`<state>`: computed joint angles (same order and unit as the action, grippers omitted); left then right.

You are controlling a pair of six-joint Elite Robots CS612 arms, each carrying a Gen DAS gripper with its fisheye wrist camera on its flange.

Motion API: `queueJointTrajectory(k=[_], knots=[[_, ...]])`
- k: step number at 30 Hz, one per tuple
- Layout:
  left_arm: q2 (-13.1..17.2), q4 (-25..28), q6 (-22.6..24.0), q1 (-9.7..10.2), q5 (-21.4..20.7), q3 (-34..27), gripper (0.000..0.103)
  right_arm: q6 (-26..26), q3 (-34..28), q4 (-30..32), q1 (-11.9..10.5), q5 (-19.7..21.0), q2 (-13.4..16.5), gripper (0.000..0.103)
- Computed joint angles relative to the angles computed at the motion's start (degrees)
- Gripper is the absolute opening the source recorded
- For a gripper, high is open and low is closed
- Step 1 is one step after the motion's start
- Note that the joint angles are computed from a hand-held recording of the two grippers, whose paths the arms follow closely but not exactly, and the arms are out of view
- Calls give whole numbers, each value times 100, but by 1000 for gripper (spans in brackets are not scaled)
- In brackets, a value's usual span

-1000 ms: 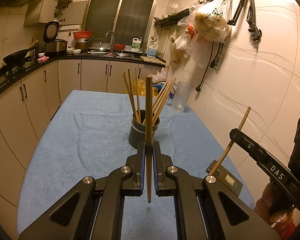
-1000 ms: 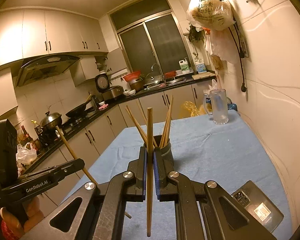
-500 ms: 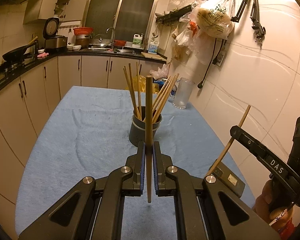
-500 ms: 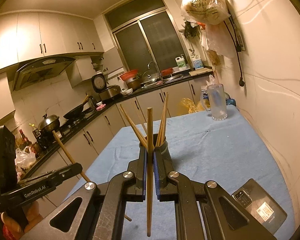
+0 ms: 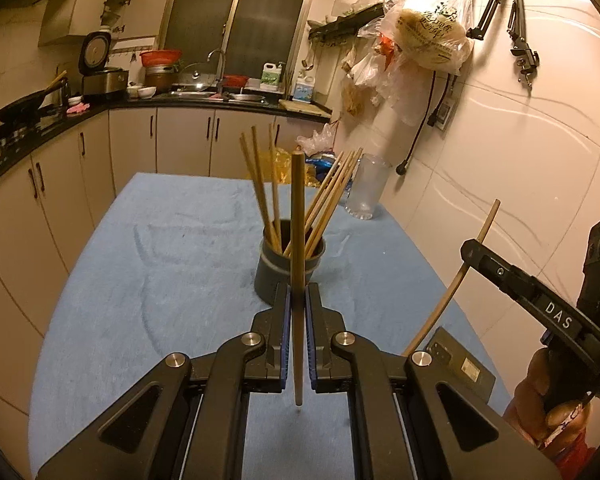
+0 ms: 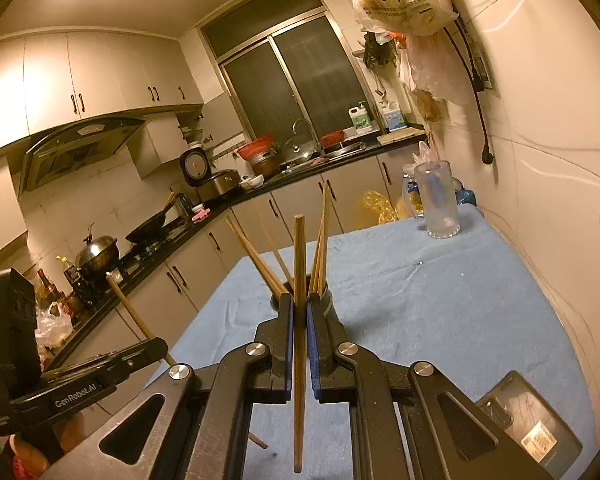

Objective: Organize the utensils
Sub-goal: 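Lift both held chopsticks upright and carry them over the black holder, then lower the left gripper's chopstick into the holder while the right gripper lowers its own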

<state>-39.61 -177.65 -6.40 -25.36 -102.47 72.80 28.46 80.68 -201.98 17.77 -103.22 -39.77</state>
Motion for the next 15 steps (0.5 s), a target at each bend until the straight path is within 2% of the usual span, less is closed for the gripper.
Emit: queueJointTrajectory(k=[15], knots=[[138, 75, 107, -15, 17, -525, 6, 60, -314, -149, -138, 60, 41, 7]])
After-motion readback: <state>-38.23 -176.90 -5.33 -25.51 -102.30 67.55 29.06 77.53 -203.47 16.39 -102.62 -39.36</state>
